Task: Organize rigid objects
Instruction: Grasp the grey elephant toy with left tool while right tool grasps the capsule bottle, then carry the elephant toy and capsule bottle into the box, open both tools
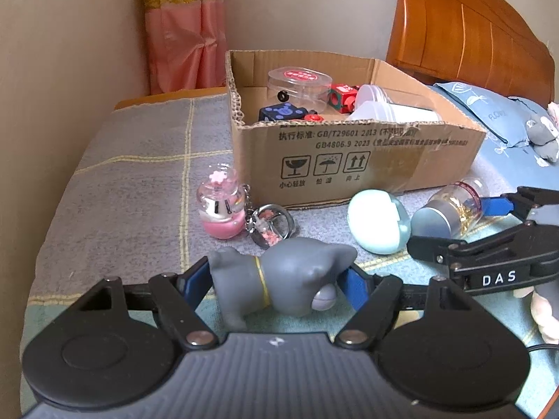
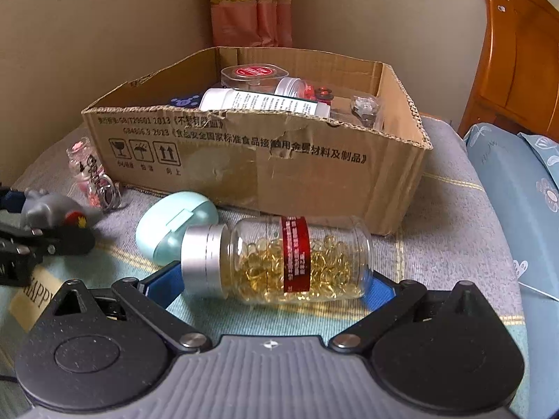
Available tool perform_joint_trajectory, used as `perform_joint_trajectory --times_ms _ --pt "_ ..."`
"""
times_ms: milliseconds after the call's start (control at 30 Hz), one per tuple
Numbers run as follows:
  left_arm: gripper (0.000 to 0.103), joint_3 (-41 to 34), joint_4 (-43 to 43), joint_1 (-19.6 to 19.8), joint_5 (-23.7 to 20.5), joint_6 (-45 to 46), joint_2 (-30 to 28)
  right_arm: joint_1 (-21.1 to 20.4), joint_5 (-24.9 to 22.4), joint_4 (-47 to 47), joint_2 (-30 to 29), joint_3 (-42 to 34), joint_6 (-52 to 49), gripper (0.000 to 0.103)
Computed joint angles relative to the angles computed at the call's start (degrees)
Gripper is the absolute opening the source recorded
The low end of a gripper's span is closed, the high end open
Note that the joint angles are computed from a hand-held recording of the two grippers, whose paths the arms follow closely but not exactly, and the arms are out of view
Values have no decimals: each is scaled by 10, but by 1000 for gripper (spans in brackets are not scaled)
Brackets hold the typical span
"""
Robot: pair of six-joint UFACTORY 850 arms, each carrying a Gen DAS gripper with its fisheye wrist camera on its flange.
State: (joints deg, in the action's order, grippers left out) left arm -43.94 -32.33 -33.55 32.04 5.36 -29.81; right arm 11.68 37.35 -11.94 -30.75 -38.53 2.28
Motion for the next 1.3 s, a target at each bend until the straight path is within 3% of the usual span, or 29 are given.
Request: perform_joint_trajectory --times_ms 633,833,1300 --pt "78 -11 23 11 -3 -42 -13 8 -7 84 8 0 -46 103" --pt "76 -15 27 13 -10 -34 -13 13 -17 80 12 -1 -62 98" --pt "74 2 52 16 -72 47 43 -29 -91 -133 62 12 12 98"
